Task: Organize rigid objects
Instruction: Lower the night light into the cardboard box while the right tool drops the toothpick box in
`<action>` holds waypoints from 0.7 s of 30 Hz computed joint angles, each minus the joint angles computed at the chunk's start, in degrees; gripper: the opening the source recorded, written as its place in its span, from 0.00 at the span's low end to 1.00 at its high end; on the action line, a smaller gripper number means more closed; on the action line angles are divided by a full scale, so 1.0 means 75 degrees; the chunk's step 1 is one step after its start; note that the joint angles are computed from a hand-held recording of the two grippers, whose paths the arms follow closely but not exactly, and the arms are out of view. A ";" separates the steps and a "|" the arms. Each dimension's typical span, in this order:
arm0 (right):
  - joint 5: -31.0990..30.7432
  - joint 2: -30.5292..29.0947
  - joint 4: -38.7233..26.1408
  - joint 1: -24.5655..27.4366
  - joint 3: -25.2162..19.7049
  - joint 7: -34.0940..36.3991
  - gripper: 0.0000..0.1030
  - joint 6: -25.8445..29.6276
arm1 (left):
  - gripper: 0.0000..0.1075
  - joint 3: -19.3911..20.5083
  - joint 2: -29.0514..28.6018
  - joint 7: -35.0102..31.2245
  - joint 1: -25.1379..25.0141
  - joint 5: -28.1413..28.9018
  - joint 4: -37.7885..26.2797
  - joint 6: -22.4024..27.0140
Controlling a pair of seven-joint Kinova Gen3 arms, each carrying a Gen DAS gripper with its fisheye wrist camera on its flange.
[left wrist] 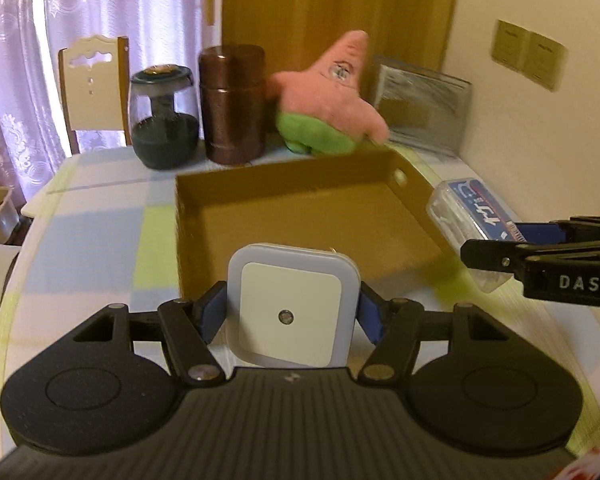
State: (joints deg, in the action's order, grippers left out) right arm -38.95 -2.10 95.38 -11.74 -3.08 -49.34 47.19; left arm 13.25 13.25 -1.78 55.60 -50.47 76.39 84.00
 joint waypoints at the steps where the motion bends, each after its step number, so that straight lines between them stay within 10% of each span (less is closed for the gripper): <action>1: 0.0123 0.0260 -0.0233 -0.0061 -0.0068 -0.0187 0.52 -0.0039 | 0.58 -0.0048 -0.0008 -0.0049 -0.0103 0.0023 0.0017 -0.0088; 13: 0.1438 0.1773 -0.0991 -0.0164 -0.0760 -0.1287 0.52 -0.0856 | 0.58 -0.0361 0.0046 -0.0430 -0.1099 0.0433 0.0449 -0.1098; 21: 0.0520 0.1887 -0.0771 0.0332 -0.1091 -0.0603 0.55 -0.0973 | 0.71 -0.0478 0.0037 -0.0176 -0.1282 0.0520 0.0813 -0.1747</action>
